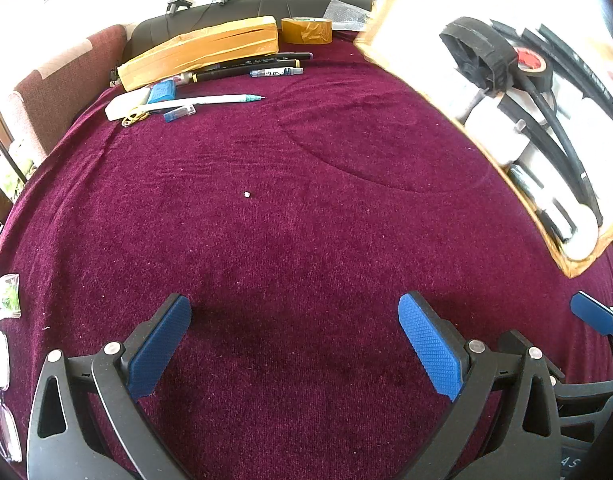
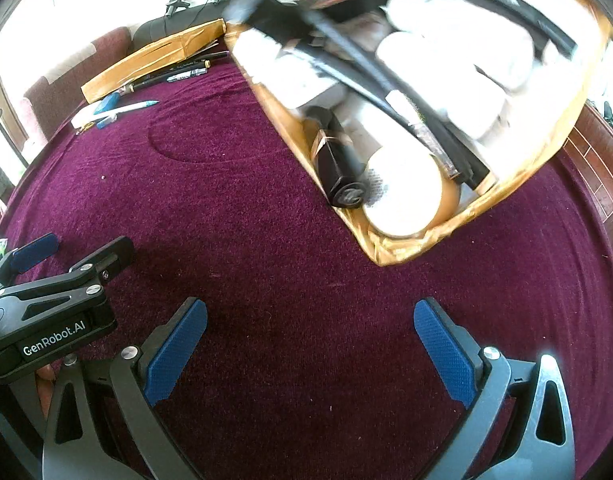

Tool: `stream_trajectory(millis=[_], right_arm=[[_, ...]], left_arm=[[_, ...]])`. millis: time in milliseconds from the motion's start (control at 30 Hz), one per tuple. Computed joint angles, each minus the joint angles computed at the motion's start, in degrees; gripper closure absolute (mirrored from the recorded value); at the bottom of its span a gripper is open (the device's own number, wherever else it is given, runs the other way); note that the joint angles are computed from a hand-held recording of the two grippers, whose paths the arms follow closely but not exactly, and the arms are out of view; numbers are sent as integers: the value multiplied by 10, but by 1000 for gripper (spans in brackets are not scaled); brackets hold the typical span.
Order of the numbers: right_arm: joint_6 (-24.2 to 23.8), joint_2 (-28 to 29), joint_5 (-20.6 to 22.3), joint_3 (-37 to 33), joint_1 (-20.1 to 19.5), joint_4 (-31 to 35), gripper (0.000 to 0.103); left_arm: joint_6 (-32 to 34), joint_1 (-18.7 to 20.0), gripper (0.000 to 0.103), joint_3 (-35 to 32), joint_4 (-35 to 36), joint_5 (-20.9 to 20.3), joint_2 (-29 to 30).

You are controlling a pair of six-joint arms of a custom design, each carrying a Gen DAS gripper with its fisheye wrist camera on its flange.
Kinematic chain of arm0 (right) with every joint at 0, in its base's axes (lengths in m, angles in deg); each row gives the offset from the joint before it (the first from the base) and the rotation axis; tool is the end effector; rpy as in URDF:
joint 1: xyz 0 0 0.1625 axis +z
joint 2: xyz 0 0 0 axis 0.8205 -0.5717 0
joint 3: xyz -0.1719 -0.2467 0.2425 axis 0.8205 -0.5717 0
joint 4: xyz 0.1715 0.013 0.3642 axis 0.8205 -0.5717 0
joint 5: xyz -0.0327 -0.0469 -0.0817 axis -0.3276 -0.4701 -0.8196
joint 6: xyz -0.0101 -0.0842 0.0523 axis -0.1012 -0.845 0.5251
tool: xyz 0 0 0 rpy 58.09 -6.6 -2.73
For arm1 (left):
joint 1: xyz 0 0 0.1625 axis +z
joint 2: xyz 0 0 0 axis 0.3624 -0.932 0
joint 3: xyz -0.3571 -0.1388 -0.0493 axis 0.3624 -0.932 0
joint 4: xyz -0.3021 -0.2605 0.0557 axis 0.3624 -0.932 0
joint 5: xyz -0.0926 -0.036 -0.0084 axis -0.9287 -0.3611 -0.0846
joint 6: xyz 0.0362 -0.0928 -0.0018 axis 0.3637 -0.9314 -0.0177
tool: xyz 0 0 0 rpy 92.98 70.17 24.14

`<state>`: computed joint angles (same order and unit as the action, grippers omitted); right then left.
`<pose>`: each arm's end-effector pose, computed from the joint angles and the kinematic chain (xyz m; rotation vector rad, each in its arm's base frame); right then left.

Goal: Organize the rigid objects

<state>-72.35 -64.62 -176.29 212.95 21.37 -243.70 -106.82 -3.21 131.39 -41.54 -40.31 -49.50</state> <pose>0.0196 -0.3443 0.2784 0.5927 -2.3687 0.5439 -0.3331 -0.3273 -0.0597 0.0268 2.1651 -0.8281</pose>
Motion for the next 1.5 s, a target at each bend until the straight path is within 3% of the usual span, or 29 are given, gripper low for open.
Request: stream_trajectory(millis=[1500], right_arm=[[-4,-2,0,2,-2,-1,1]], left_arm=[[0,-1,0,0,-1,-1,0]])
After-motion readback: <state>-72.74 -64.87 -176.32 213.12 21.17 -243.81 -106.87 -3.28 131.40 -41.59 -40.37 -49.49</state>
